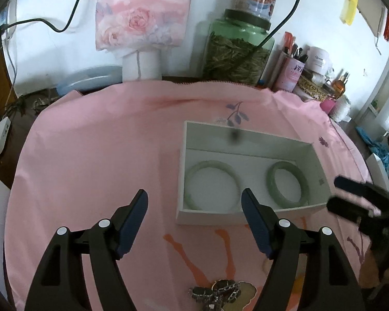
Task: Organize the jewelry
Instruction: 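Lift both jade bangles and lower them into the white vivo box, opening both tools, then move both tools back from the box toward the jewelry left on the cloth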
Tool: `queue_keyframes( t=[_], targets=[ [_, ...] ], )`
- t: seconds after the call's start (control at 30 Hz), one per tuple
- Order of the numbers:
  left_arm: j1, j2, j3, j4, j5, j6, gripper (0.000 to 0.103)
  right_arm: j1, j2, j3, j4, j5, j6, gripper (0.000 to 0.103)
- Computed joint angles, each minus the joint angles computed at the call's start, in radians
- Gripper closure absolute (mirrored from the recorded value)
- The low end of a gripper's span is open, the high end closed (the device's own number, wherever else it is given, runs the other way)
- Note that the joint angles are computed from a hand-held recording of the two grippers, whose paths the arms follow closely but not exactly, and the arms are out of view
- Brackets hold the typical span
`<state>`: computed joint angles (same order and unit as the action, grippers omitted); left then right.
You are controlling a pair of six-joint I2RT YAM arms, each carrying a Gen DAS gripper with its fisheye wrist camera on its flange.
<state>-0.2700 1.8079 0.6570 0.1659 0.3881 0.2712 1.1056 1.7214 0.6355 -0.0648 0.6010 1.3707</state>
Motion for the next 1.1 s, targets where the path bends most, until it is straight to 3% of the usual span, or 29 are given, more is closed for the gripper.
queue_keyframes(
  t=[0.27,0.4,0.67,0.87,1.1],
  targets=[
    [-0.026,-0.014,-0.027,-0.010,0.053,0.015,0.027,0.004,0.111,0.028,0.051,-0.020,-0.058,0.023],
    [-0.078,-0.043,-0.087,0.047,-0.007,-0.004,0.021,-0.010,0.128,0.023,0.065,-0.010,-0.068,0.030],
    [-0.143,-0.073,-0.161,0.107,-0.065,-0.016,0.020,-0.022,0.104,-0.006,0.112,0.007,-0.088,0.031],
    [-0.085,-0.150,-0.208,0.095,-0.077,-0.017,0.019,0.049,0.010,-0.039,-0.002,0.068,0.084,0.031],
    [0.124,-0.198,-0.294,0.094,-0.051,0.144,0.019,0.181,0.071,0.031,-0.130,0.063,0.250,0.026]
  ],
)
